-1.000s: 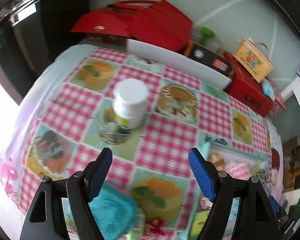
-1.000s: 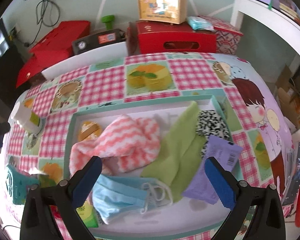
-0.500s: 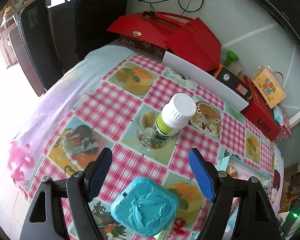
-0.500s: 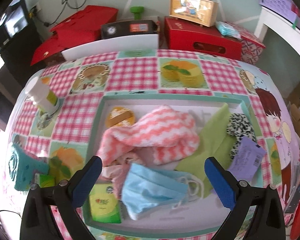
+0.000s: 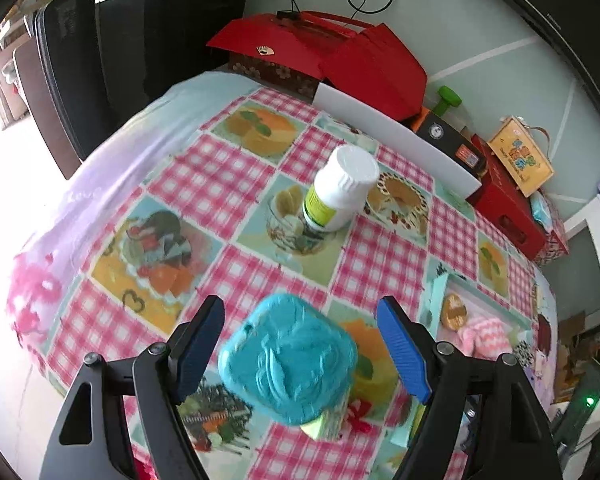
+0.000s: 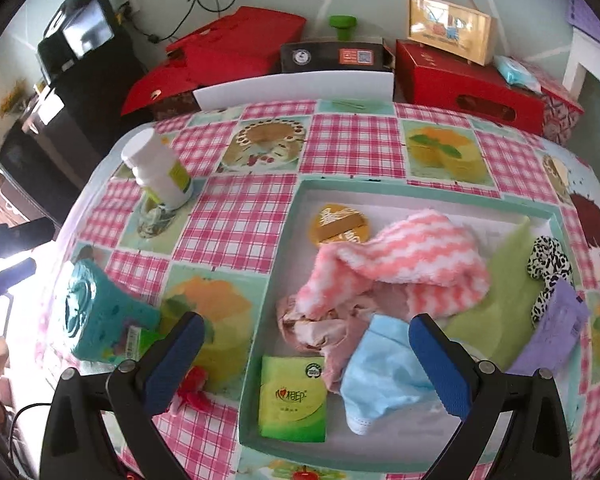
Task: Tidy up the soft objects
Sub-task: 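Lift both open grippers away from the tray, then move the left gripper to the green tissue pack while the right gripper approaches the red flower toy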
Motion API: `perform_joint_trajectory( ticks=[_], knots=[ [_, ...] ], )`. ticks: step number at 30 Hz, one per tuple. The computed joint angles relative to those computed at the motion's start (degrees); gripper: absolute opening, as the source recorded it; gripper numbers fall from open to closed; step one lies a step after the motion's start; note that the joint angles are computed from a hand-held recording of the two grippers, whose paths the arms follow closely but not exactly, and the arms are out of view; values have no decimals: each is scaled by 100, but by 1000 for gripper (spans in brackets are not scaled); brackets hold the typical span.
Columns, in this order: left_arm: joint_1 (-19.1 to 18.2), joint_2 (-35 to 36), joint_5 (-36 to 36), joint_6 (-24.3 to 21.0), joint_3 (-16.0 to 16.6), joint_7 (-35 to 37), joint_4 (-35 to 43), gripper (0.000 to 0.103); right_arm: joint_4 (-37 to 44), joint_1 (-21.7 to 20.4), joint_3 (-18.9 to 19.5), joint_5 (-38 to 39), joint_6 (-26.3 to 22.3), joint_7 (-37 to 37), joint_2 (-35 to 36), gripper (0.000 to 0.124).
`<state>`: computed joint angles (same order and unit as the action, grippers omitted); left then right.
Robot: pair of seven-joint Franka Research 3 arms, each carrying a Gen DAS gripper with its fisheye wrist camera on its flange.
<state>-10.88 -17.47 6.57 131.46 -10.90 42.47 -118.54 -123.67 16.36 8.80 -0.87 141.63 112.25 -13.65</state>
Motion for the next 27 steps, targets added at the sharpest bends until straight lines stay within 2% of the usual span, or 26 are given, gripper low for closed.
perform_joint_trajectory(
  ticks=[7,11,14,19,27],
  knots=[
    [-122,-475,-265,64,-12,-273,-548,79,-236,108,87,-19,273,-209,-174,103],
    [-154,-561,-114,21,-95,-352,-615,79,-440,71,257,-273,428,-14,-351,103],
    [-206,-697,-60,177,-130,-450,-785,79,-552,124,274,-217,404,-7,-444,103],
    [-269,-862,157,48,-244,-613,-941,79,-753,176,289,-104,397,11,-606,103],
    [-466,-1027,-89,134,-147,-594,-1222,79,-996,177,338,-25,413,92,-802,103]
  ],
)
